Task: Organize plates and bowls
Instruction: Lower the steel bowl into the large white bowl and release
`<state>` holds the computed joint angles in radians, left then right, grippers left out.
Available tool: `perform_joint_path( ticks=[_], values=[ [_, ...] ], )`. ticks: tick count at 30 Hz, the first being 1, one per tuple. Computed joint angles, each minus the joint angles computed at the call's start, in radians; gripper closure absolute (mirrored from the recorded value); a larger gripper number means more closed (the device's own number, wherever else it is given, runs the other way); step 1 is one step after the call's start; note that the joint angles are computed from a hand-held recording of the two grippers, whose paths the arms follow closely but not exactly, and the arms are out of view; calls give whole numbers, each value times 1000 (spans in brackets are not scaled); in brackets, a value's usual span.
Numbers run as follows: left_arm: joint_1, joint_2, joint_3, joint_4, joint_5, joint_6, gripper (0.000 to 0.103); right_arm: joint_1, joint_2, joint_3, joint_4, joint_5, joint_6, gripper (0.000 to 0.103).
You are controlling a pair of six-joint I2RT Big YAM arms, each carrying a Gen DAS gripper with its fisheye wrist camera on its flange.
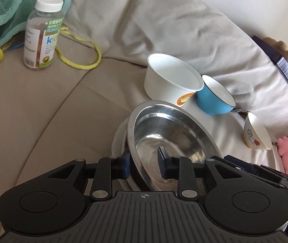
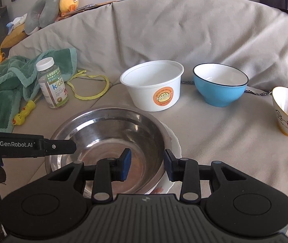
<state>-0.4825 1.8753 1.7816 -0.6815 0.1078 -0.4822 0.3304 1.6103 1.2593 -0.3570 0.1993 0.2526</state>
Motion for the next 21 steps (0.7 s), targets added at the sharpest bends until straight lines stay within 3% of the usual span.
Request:
perform_joint_path(
  ticks=[8,21],
  values=[
    [-2,-24,-14,4,-76,-21,76,-15,22,13,-38,0,31,67],
    [-1,3,6,-24,-34,-27,76,-13,6,1,-39,-41,54,65]
  ],
)
